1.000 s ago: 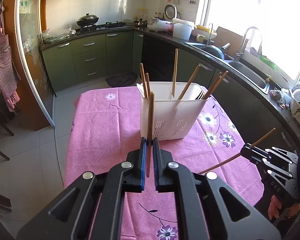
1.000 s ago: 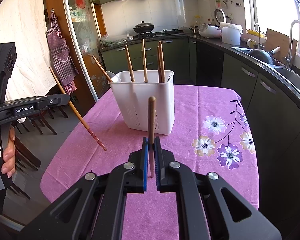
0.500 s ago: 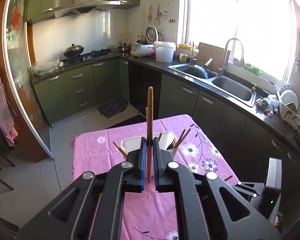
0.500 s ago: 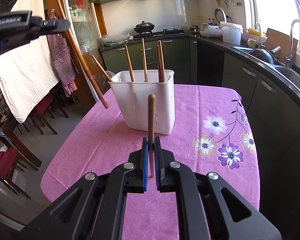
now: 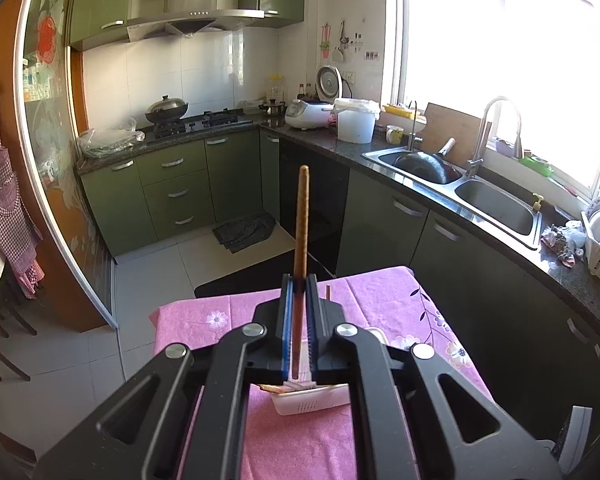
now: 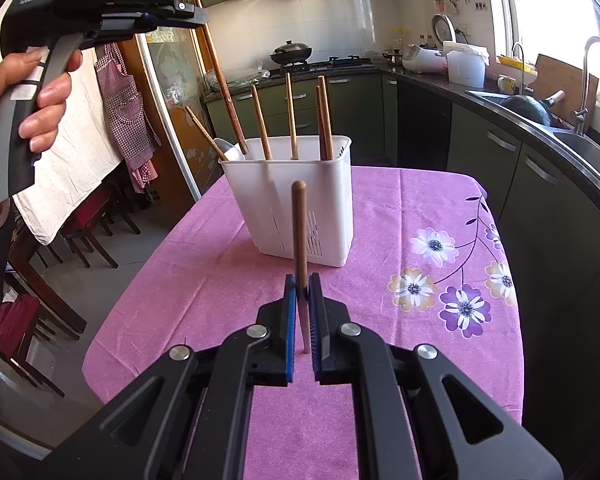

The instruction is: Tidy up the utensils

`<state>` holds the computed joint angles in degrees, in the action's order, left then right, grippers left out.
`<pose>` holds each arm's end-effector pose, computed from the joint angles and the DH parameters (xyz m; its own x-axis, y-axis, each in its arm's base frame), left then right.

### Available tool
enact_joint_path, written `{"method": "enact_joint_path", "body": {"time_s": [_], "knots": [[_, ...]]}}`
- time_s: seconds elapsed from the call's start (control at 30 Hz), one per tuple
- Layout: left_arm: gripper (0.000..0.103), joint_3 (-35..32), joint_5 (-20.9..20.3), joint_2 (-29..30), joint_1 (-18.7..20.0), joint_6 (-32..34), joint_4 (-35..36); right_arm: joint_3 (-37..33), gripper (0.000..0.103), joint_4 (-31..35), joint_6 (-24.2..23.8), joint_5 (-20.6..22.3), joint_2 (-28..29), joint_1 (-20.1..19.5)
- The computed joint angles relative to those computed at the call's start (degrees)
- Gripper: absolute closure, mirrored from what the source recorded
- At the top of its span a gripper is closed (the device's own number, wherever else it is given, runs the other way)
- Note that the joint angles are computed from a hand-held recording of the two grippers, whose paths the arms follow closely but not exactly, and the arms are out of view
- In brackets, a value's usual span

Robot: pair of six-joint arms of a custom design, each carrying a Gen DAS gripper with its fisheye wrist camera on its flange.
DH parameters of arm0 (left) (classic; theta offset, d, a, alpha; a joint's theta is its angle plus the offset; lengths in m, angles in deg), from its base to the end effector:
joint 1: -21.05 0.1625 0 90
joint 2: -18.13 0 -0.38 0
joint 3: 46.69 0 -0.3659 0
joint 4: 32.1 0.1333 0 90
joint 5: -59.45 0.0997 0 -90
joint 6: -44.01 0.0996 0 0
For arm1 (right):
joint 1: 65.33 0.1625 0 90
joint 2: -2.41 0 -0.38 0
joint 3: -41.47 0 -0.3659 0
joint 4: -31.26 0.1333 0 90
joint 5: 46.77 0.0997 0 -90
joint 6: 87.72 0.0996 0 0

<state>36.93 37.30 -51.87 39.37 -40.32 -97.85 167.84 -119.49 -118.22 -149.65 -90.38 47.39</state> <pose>-0.4429 -0.3842 0.3426 -0.7041 -0.1939 -0.6831 0.4932 0.5585 -0.6669 0.2645 -0.3439 0.2988 -0.6343 -0.6600 0.4026 -0.7724 0.5636 -0.2928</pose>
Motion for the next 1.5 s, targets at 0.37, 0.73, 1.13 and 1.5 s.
{"method": "enact_joint_path", "body": {"time_s": [0.37,0.73,1.13,1.5], "knots": [[0.085,12.06,-8.84,-4.16,2.8,7.86,-14.65,-2.55,0.096,0.81,1.44,0.44,1.31,0.96],[0.011,18.45,-0.32,-7.17,-13.02,-28.59,17.23,-15.17,0.096,-2.02,4.08,3.85,7.82,8.25],[0.01,24.36,-6.56,-8.64,-18.53,-34.89,18.48,-28.71,0.096,-9.43,5.46,0.7,21.84,10.91],[0.009,29.04,-8.32,-11.38,-17.67,-32.25,10.75,-26.23,0.096,-9.34,4.1,-3.43,27.72,8.35]]}}
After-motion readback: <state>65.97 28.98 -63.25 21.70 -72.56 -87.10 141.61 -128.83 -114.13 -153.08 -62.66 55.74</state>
